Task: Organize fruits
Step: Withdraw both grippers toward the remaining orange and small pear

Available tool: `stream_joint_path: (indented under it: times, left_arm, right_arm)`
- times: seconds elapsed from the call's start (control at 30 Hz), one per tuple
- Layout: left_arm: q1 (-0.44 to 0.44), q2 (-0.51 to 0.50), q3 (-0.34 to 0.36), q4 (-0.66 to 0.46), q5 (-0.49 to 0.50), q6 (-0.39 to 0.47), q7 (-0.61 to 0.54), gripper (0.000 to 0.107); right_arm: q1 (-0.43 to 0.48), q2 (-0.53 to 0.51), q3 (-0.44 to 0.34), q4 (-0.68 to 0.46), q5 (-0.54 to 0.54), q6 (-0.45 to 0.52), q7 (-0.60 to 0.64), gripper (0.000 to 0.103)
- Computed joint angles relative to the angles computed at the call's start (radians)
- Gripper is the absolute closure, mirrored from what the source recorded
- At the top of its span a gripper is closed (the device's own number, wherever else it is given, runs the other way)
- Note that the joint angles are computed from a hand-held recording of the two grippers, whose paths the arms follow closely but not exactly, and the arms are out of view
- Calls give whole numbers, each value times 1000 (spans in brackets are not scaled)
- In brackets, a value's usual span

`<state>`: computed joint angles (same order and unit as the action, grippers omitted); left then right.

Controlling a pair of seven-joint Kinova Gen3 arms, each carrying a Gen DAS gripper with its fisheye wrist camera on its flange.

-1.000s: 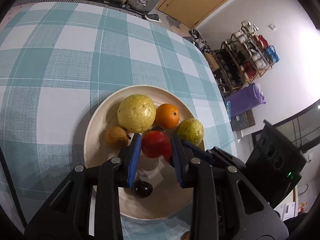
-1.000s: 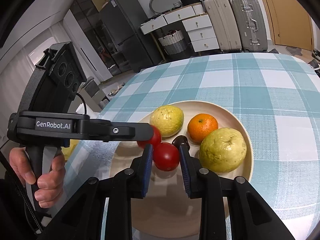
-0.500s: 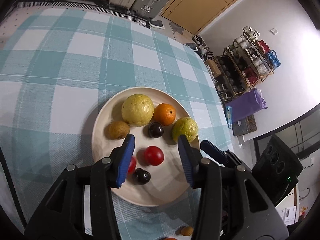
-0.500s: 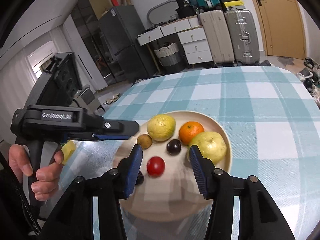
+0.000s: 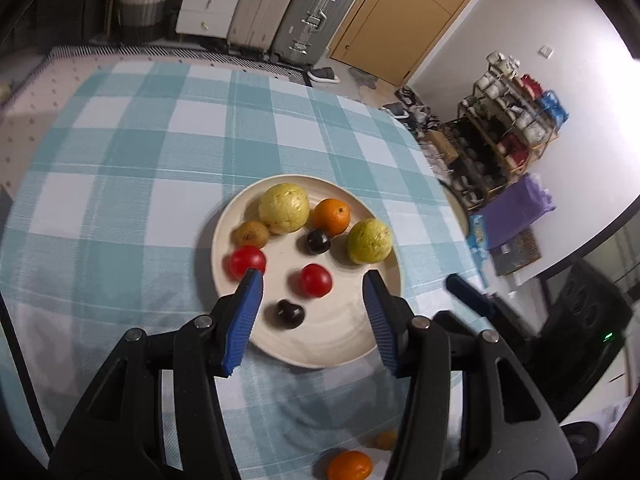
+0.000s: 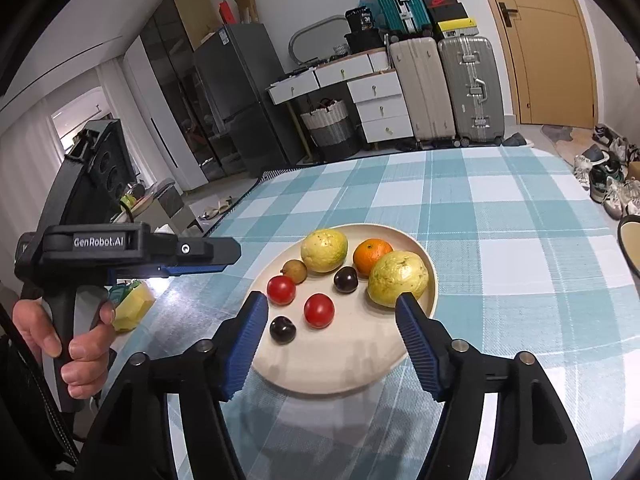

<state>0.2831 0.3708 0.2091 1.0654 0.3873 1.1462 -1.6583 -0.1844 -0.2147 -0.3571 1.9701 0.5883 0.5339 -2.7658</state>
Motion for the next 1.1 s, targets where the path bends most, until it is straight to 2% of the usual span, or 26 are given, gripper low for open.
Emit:
stream_joint_path:
  times: [0.03, 0.1, 0.2, 0.37, 0.43, 0.6, 0.67, 0.8, 1.1]
  left_arm:
    - [18, -20, -10, 19, -32, -16, 8, 53]
    - [52, -69, -29, 74, -92, -69, 21, 51]
    - [57, -126, -26, 143, -124, -126, 19, 43]
    - [83, -193, -28, 210, -201, -170, 57, 35]
    - [95, -226, -28, 249, -235, -198, 84, 25]
    - [136, -269, -18, 302, -357, -222, 181, 22]
    - [134, -287, -14, 327, -360, -232, 192, 21]
    - [136, -327, -2, 384, -381, -270, 213, 6]
    - [128, -395, 19, 483, -368, -314, 202, 6]
  right_arm:
    - [1, -5, -8, -1, 4, 9, -8, 33]
    - [5, -17, -25, 1, 18, 21, -30, 30]
    - [15, -41, -55, 7, 38, 40, -63, 26]
    - [34, -83, -106, 18, 60, 74, -109, 20]
    - [41, -100, -120, 23, 58, 82, -120, 20]
    - [65, -134, -171, 29, 56, 114, -143, 15]
    - [70, -145, -187, 29, 50, 124, -142, 15]
    - [96, -169, -245, 29, 49, 162, -164, 10]
    - [146, -223, -336, 42, 25, 199, -191, 2]
